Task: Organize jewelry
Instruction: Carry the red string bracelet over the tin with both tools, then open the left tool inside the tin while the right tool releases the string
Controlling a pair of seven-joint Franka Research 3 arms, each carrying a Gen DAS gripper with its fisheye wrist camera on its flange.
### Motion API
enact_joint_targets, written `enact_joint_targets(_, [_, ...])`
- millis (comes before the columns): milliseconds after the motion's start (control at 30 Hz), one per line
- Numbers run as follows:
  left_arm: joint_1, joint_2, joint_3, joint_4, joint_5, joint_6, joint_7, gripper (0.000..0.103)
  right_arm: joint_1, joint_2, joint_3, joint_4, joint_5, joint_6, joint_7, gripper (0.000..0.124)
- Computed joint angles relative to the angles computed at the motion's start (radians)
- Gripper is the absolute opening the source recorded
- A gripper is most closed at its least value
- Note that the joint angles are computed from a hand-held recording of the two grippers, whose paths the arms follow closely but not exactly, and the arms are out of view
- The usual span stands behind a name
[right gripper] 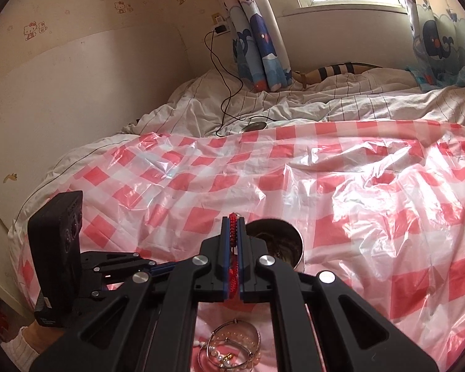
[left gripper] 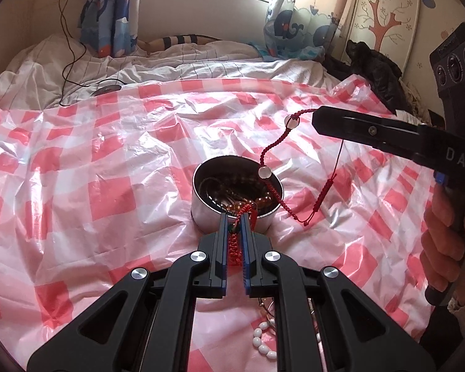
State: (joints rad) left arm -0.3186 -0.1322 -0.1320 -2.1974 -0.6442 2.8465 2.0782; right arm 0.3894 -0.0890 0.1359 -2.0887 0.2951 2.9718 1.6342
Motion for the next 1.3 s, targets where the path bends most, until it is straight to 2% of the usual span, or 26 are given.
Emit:
enact_joint_targets(133, [0.013,0.049,0.010,0.085,-0.063,-0.047,0.026,0.007,0.000,0.042,-0.010,0.060,0.031,0.010,-0.031,0.005])
enact_joint_targets(233, [0.042,0.096,-0.014,0.146,-0.087,-0.065,0.042,0.007,0.007,0.045,-0.014,0.040,0.100,0.033,-0.068,0.005])
enact_joint_targets(333, [0.067,0.130,-0.044,0.172,-0.102,-0.064,0.039,0.007,-0.005,0.056,-0.015,0.038,0.072,0.012,-0.032,0.005])
enact_joint_targets(467, [0.093,0.161,-0.076,0.195,-0.104,-0.078,0.035,0.007,-0.009,0.059,-0.016,0.039,0.074,0.023,-0.026,0.005])
enact_joint_targets(700, [0.124,0.213,-0.109,0.235,-0.101,-0.092,0.005,0.008,-0.015,0.064,-0.017,0.040,0.053,0.025,-0.008,0.005])
enact_joint_targets(767, [0.125,0.230,-0.113,0.238,-0.035,-0.087,-0.054,0.018,-0.015,0.072,-0.017,0.047,0.056,0.021,-0.009,0.005])
enact_joint_targets(800, [0.128,0.238,-0.117,0.241,-0.014,-0.088,-0.072,0.031,-0.014,0.077,-0.017,0.051,0.064,0.019,-0.013,0.005])
enact_joint_targets(833, [0.136,0.241,-0.125,0.241,-0.021,-0.089,-0.063,0.036,-0.014,0.083,-0.017,0.056,0.069,0.016,-0.016,0.005])
enact_joint_targets(900, [0.142,0.234,-0.133,0.233,-0.007,-0.083,-0.066,0.039,-0.012,0.098,-0.015,0.073,0.117,0.007,-0.050,0.005])
enact_joint_targets(1033, [0.146,0.196,-0.128,0.200,0.018,-0.022,-0.110,0.054,-0.011,0.124,-0.005,0.096,0.208,-0.003,-0.111,0.005])
enact_joint_targets(1133, [0.153,0.165,-0.113,0.178,-0.021,0.012,-0.111,0.056,-0.031,0.139,0.023,0.118,0.388,-0.032,-0.235,0.005])
enact_joint_targets(1167, [0.153,0.155,-0.106,0.169,-0.027,0.024,-0.123,0.057,-0.017,0.147,0.001,0.123,0.352,-0.052,-0.197,0.005])
enact_joint_targets(1300, [0.153,0.132,-0.078,0.143,-0.052,0.044,-0.165,0.062,0.008,0.176,-0.064,0.133,-0.056,-0.157,0.171,0.005])
